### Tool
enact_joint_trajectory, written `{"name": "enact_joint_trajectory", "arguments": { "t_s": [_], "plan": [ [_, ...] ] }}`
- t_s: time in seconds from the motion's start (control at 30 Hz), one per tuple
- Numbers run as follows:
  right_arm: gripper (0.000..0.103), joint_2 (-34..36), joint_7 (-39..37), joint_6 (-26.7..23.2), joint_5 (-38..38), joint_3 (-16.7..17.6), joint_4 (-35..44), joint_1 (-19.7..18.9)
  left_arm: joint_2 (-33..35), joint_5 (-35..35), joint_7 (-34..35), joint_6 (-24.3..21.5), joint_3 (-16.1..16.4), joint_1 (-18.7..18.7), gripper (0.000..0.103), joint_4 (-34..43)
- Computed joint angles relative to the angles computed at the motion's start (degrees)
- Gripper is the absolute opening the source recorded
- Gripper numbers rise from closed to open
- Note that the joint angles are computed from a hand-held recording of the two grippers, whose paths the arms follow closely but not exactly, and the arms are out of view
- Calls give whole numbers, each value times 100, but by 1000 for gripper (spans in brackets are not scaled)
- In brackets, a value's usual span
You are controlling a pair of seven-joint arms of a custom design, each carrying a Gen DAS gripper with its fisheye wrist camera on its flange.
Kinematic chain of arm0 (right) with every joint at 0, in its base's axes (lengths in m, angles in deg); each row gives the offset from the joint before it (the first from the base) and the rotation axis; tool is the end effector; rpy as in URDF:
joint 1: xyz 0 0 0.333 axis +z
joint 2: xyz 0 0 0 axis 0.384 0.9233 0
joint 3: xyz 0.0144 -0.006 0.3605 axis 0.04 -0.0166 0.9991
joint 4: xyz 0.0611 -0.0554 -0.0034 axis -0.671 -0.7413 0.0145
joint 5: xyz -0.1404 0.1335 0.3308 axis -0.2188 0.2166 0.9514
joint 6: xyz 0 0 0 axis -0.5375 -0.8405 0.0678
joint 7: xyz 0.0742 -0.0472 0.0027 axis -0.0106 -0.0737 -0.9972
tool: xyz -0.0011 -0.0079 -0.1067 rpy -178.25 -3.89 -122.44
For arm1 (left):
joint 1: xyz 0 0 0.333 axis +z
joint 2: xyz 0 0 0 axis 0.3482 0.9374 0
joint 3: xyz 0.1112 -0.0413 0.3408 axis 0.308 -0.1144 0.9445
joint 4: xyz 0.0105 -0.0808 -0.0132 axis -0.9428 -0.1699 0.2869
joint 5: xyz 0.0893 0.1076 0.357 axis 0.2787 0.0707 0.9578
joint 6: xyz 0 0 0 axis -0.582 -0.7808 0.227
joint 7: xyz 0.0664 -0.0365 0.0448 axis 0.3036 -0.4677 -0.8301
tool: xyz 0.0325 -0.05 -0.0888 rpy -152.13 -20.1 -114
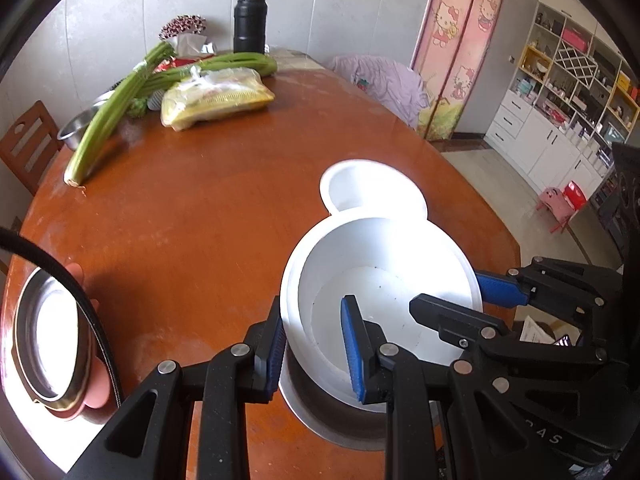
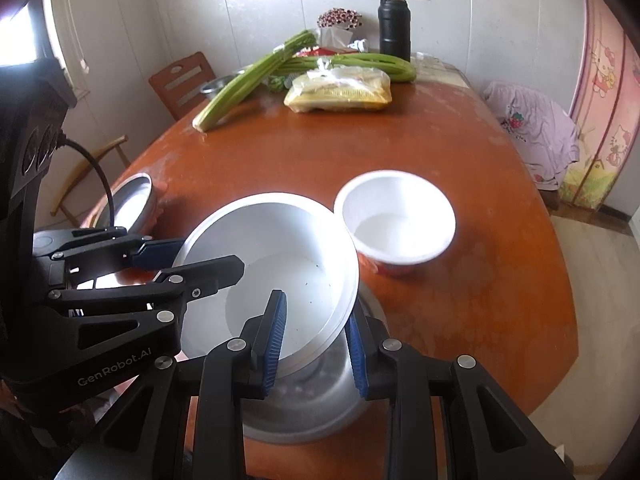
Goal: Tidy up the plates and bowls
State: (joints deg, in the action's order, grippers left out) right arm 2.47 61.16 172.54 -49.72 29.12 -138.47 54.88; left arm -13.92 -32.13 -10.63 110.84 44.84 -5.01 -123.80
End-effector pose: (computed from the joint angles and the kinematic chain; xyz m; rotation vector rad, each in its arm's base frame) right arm 0.4320 0.4160 0.5028 -1.9484 1.5575 -0.4791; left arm 0.4634 -0.4065 0.5437 -1.5413 2.3447 -0.8295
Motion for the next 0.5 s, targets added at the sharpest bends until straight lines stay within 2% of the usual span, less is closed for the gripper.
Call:
{"name": "enact_joint_trajectory", "arguments": {
  "t_s": [0.17,0.5],
  "plan": [
    [31,-25,-29,-10,159,23,-156,-5,63,-216,258,-33,-45,-10,26,-50],
    [31,46,-44,87,296,11,-266,3,167,-138,195,-103,5,-93,26,-72]
  ]
}}
